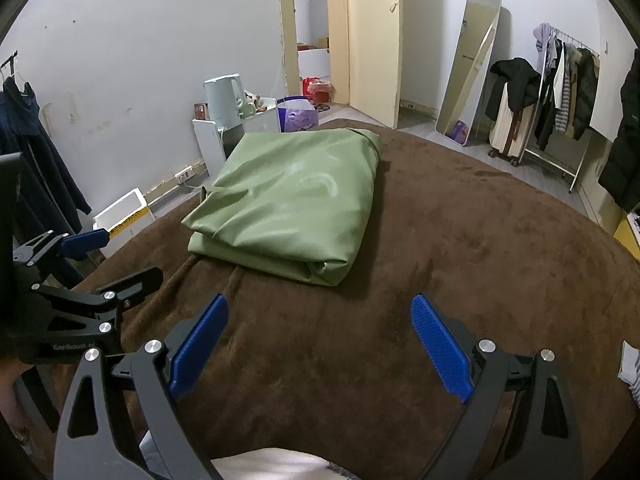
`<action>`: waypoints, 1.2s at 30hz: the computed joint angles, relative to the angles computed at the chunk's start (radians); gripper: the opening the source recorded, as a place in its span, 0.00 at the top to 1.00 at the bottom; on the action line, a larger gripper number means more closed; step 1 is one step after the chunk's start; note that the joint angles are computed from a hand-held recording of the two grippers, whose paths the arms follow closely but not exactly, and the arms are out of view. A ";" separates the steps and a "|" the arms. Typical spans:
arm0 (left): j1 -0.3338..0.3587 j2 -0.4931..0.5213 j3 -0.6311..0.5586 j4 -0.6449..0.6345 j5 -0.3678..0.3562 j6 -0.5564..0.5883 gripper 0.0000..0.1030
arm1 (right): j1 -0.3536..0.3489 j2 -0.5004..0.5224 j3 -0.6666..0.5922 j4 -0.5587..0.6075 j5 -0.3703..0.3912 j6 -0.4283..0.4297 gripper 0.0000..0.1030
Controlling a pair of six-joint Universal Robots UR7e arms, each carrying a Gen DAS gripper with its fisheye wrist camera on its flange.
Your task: Fold large clothes
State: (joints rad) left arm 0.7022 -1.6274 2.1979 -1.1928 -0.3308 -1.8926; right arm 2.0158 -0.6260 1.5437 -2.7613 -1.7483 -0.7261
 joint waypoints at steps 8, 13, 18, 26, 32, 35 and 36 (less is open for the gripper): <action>-0.001 0.001 -0.019 0.082 0.005 -0.070 0.06 | -0.003 0.016 -0.020 0.024 -0.005 0.007 0.11; -0.001 0.001 -0.021 0.092 0.006 -0.081 0.06 | -0.005 0.018 -0.024 0.032 -0.006 0.009 0.11; -0.001 0.000 -0.021 0.095 0.008 -0.080 0.06 | -0.005 0.022 -0.026 0.036 -0.006 0.004 0.11; 0.003 -0.005 -0.032 0.122 0.025 -0.091 0.06 | -0.005 0.022 -0.025 0.036 -0.005 0.006 0.11; 0.008 -0.010 -0.026 0.093 0.030 -0.066 0.06 | -0.005 0.022 -0.025 0.036 -0.005 0.004 0.11; 0.008 -0.007 -0.028 0.101 0.030 -0.072 0.06 | -0.005 0.022 -0.025 0.037 -0.005 0.005 0.11; 0.008 -0.007 -0.028 0.101 0.030 -0.073 0.06 | -0.006 0.021 -0.025 0.038 -0.005 0.003 0.11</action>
